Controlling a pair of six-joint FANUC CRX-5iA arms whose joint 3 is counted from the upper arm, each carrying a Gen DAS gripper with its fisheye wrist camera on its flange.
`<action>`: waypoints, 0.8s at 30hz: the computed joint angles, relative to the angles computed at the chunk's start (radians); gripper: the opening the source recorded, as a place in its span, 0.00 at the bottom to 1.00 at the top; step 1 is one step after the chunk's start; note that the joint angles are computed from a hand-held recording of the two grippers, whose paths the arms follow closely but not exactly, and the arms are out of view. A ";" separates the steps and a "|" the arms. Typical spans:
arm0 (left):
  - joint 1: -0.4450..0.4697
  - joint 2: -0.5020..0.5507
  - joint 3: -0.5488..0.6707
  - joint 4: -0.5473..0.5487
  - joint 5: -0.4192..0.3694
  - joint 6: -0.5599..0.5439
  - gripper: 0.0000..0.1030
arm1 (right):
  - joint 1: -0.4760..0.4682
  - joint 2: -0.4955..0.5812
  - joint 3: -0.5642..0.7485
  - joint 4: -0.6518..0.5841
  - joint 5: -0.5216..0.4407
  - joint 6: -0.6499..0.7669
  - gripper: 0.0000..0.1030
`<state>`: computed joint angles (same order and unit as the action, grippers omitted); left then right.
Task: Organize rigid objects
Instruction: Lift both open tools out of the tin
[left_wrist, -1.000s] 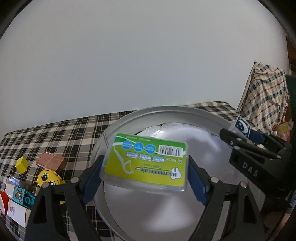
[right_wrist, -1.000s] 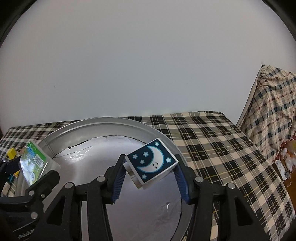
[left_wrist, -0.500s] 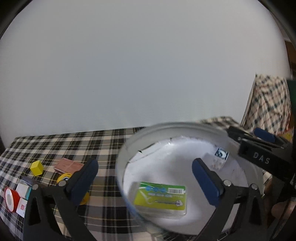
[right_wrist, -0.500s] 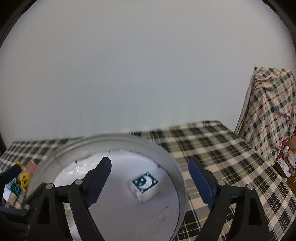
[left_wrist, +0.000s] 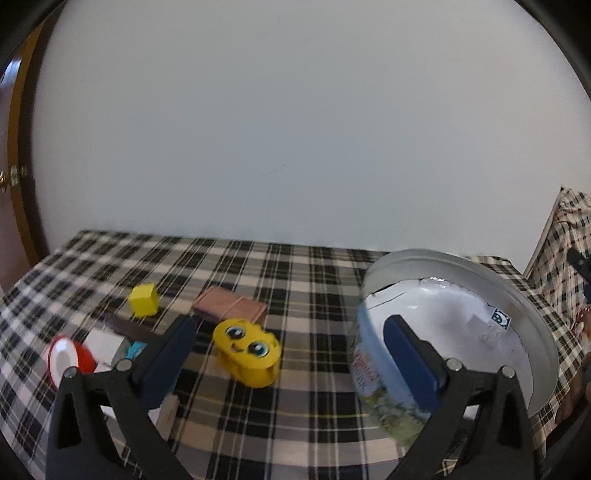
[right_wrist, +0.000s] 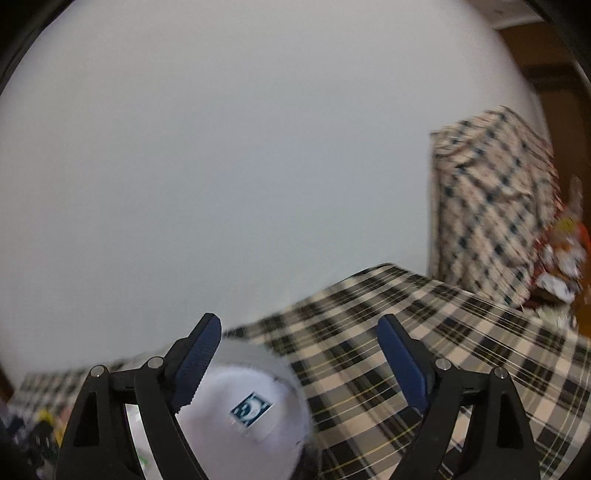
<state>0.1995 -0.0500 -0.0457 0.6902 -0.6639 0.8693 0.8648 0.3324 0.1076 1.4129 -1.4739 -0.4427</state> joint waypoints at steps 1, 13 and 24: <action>-0.001 -0.001 -0.001 -0.016 0.005 0.005 0.99 | -0.002 -0.007 -0.014 0.004 -0.016 -0.047 0.86; -0.006 -0.017 -0.027 -0.048 0.064 -0.044 0.99 | 0.009 0.012 0.007 -0.076 0.011 -0.128 0.86; 0.038 -0.032 -0.068 0.047 0.056 -0.170 0.99 | 0.045 0.124 0.118 -0.006 -0.049 0.040 0.86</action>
